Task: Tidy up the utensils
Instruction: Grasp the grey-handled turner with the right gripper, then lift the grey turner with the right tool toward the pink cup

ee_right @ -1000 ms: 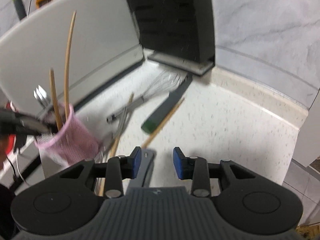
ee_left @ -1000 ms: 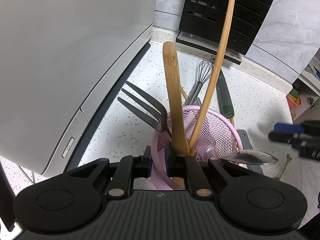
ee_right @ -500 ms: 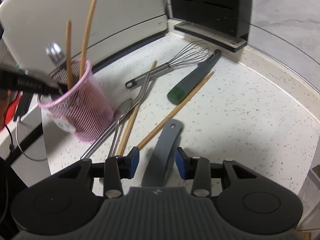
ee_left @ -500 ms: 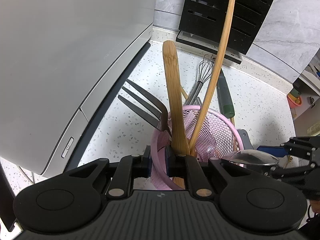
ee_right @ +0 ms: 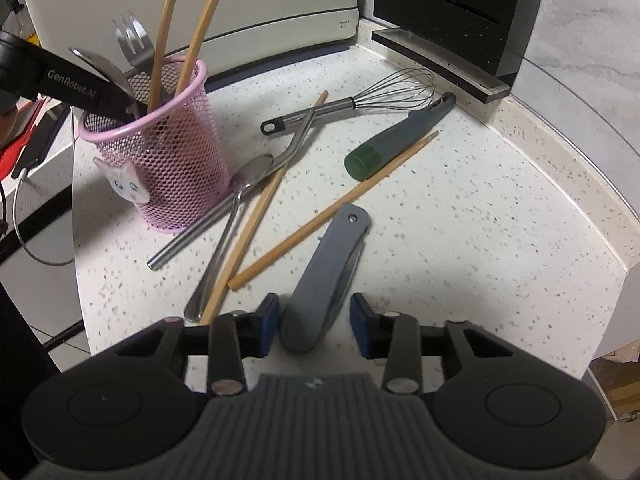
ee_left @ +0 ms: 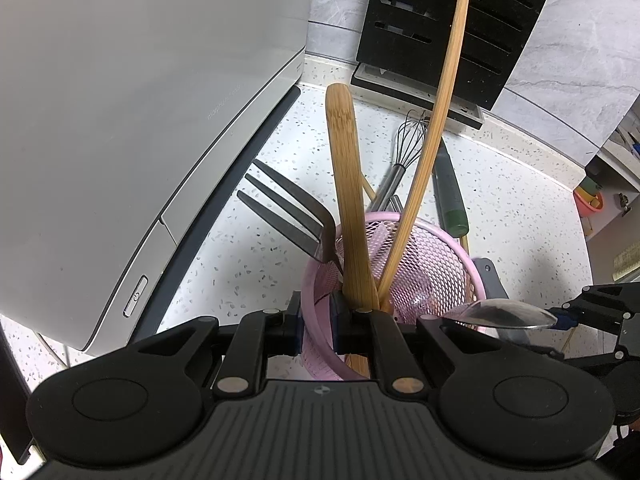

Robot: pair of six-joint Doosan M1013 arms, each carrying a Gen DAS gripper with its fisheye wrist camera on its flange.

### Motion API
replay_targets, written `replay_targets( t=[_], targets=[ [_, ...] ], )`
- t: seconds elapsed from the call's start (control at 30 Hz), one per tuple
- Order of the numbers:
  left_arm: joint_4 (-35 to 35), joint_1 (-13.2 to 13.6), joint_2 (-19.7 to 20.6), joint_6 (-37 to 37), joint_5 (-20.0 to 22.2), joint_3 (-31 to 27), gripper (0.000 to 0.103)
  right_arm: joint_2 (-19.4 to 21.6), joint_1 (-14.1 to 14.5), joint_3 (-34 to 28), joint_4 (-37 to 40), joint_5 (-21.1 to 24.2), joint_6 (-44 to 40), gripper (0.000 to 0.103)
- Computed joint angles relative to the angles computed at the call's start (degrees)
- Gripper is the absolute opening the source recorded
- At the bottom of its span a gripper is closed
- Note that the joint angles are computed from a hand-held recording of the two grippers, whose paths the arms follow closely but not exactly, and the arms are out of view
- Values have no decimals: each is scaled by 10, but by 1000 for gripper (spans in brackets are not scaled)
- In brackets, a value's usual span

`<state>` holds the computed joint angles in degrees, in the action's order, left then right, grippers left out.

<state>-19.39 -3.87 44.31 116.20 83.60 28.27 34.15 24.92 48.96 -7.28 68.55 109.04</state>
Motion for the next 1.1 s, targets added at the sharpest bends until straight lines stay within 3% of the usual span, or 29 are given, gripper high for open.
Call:
replay_targets(
  t=[0.4, 0.6, 0.9, 1.1],
  targets=[
    [0, 0, 0, 0, 0, 0, 13, -5, -9, 9, -27, 4, 17, 27],
    [-1, 0, 0, 0, 0, 0, 13, -16, -12, 35, -31, -29, -2, 28],
    [0, 0, 0, 0, 1, -1, 13, -18, -9, 36, -29, -23, -15, 28],
    [0, 0, 0, 0, 0, 0, 13, -17, -8, 32, -29, -18, -20, 23]
  ],
)
